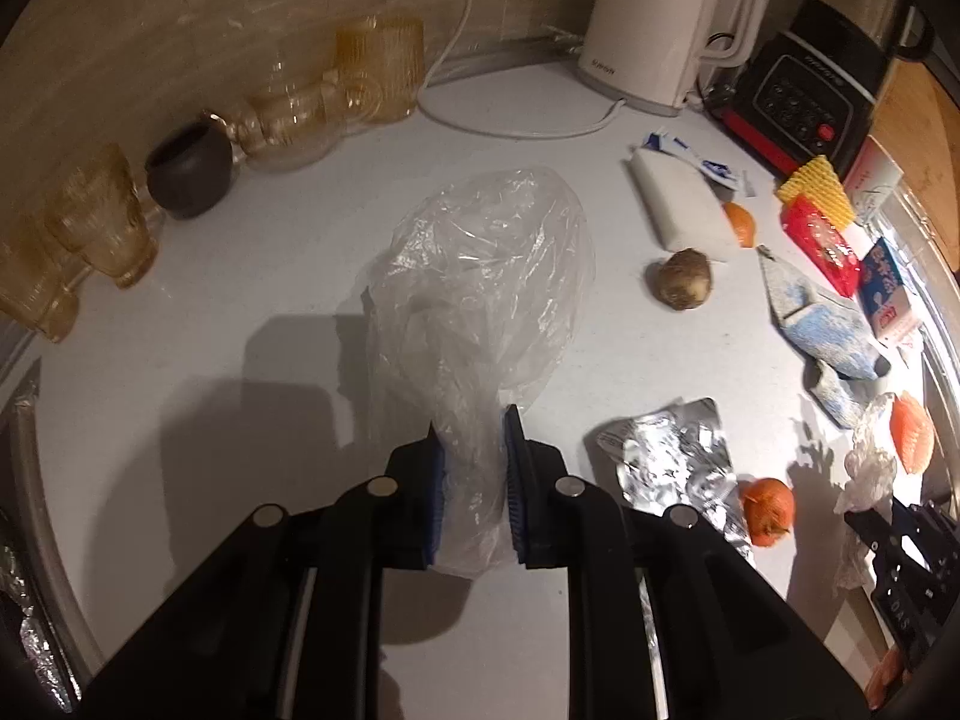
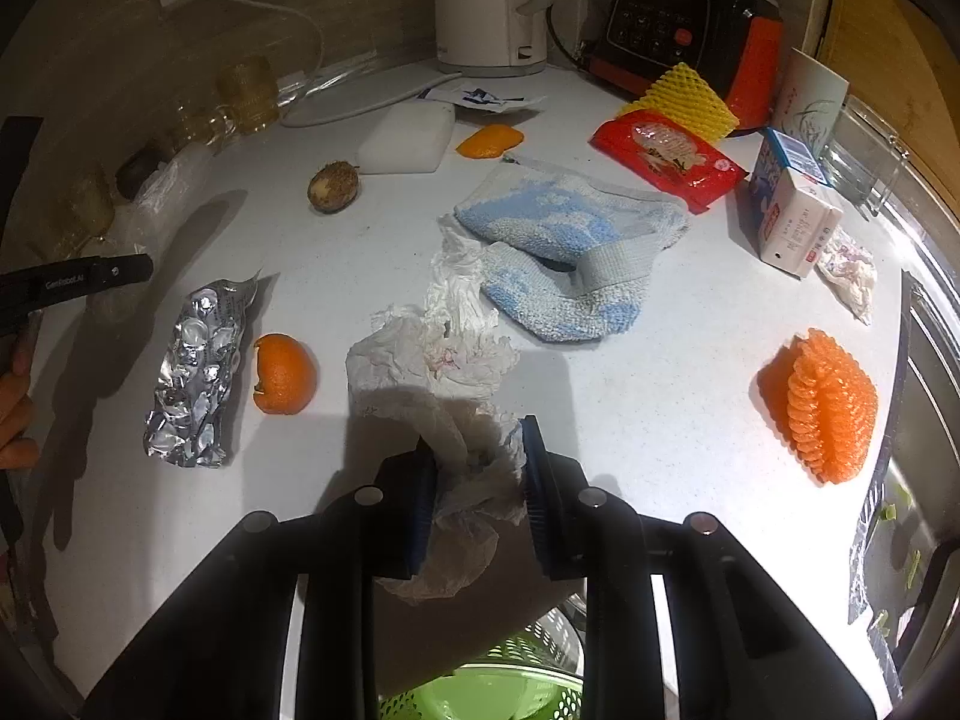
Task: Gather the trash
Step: 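Carry tissue and bag over the green basket and open both tools to drop them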
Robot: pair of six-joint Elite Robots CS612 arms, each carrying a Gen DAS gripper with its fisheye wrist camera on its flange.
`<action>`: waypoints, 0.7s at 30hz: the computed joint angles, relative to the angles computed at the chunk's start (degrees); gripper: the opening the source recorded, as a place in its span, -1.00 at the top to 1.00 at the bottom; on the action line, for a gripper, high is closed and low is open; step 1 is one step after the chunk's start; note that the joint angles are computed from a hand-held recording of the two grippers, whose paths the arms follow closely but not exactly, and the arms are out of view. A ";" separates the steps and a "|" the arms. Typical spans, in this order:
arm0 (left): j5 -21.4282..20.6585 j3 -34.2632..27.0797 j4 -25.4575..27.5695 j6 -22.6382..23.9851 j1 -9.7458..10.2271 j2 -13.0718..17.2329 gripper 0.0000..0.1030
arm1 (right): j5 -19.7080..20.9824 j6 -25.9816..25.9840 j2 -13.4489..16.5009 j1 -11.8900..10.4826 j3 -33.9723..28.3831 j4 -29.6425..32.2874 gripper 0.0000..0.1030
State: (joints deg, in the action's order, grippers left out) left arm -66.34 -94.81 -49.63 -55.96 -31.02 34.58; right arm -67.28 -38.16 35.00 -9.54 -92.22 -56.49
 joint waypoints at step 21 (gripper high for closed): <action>-0.52 -4.09 -1.13 13.35 -12.53 -3.39 0.67 | 3.47 11.31 -0.13 -10.62 -17.38 9.54 0.48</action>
State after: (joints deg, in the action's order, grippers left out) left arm -66.86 -98.90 -50.75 -42.61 -43.55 31.19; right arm -63.81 -26.85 34.87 -20.17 -109.60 -46.95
